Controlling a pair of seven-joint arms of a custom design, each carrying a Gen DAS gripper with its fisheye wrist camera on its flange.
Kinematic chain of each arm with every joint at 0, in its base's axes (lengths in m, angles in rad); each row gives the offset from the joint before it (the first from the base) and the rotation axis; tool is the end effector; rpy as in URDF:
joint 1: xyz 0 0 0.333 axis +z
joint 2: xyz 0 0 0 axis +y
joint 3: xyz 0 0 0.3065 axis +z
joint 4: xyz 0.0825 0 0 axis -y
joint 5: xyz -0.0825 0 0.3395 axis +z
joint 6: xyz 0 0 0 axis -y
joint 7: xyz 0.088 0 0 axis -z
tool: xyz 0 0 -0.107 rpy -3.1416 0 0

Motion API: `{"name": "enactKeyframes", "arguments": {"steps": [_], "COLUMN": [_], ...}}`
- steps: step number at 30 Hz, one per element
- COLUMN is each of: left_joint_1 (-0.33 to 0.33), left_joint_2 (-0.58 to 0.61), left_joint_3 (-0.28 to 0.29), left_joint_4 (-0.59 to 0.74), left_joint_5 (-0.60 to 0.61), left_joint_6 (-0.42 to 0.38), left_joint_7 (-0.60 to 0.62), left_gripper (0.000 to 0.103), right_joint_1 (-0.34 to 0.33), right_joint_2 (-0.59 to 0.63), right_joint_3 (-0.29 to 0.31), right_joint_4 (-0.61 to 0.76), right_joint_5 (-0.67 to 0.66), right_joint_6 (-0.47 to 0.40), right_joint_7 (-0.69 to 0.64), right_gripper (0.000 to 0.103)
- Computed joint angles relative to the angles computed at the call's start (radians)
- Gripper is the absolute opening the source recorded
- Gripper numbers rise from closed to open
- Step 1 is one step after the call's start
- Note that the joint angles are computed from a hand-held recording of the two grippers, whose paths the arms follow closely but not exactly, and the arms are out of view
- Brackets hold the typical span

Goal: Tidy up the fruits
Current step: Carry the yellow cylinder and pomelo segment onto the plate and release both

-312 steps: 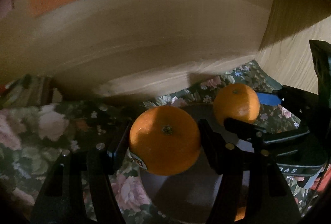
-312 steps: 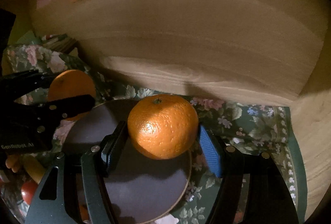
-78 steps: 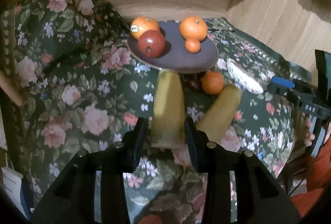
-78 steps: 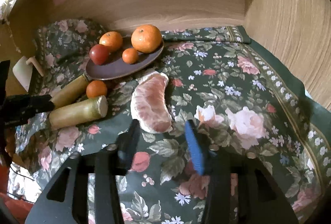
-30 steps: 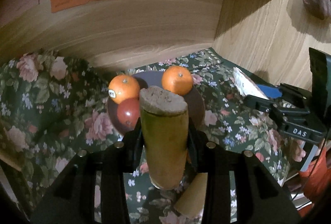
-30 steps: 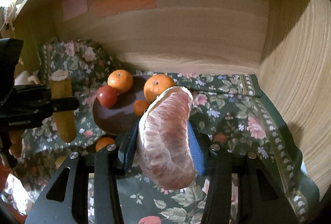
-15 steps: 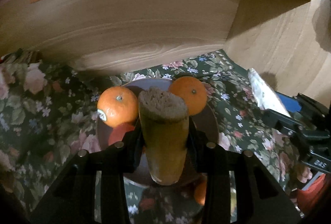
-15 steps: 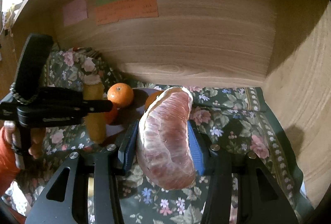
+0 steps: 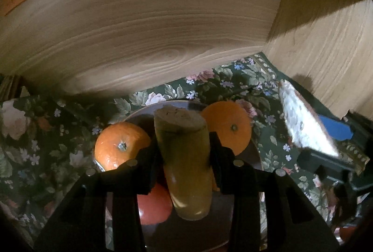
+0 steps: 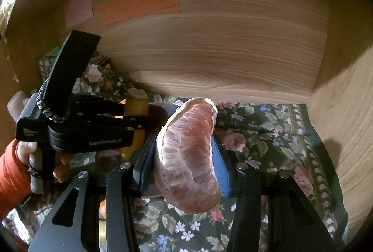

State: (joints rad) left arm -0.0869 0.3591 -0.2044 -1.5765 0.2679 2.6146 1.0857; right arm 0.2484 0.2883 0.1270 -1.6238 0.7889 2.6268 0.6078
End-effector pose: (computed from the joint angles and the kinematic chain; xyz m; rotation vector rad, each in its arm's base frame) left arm 0.6421 -0.1757 0.5227 -1.9060 1.8159 -0.7907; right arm 0.6125 0.2116 0.5384 -2.0595 0.8825 -0.3411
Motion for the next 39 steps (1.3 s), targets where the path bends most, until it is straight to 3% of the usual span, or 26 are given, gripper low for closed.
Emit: {"name": "enactKeyframes", "arguments": {"steps": [5, 10, 20, 27, 32, 34, 36, 39], "left_joint_1": [-0.009, 0.006, 0.016, 0.036, 0.042, 0.041, 0.039, 0.035], "left_joint_2": [-0.054, -0.149, -0.296, -0.345, -0.371, -0.379, -0.387, -0.404], "left_joint_3": [0.030, 0.044, 0.073, 0.075, 0.076, 0.076, 0.075, 0.072], "left_joint_4": [-0.062, -0.166, -0.349, -0.436, -0.478, -0.488, -0.496, -0.514], "left_joint_5": [0.060, 0.093, 0.245, 0.230, 0.234, 0.229, 0.214, 0.206], "left_joint_6": [0.077, 0.133, 0.135, 0.145, 0.154, 0.155, 0.157, 0.165], "left_joint_7": [-0.061, -0.114, -0.244, -0.263, -0.272, -0.271, -0.263, -0.261], "left_gripper": [0.054, 0.054, 0.056, 0.056, 0.062, 0.062, 0.062, 0.062], "right_joint_1": [0.011, 0.025, 0.078, 0.139, 0.163, 0.157, 0.146, 0.131], "right_joint_2": [0.014, 0.026, 0.112, 0.224, 0.293, 0.297, 0.285, 0.224], "right_joint_3": [-0.002, 0.002, -0.002, -0.028, -0.051, -0.042, -0.033, -0.021], "right_joint_4": [0.019, 0.035, 0.154, 0.305, 0.396, 0.401, 0.397, 0.305], "right_joint_5": [-0.027, -0.054, -0.179, -0.327, -0.410, -0.414, -0.404, -0.372], "right_joint_6": [-0.002, 0.001, -0.045, -0.106, -0.165, -0.176, -0.190, -0.112], "right_joint_7": [0.017, 0.028, 0.100, 0.207, 0.283, 0.285, 0.284, 0.253], "right_gripper": [0.043, 0.043, 0.043, 0.043, 0.044, 0.047, 0.060, 0.066]}}
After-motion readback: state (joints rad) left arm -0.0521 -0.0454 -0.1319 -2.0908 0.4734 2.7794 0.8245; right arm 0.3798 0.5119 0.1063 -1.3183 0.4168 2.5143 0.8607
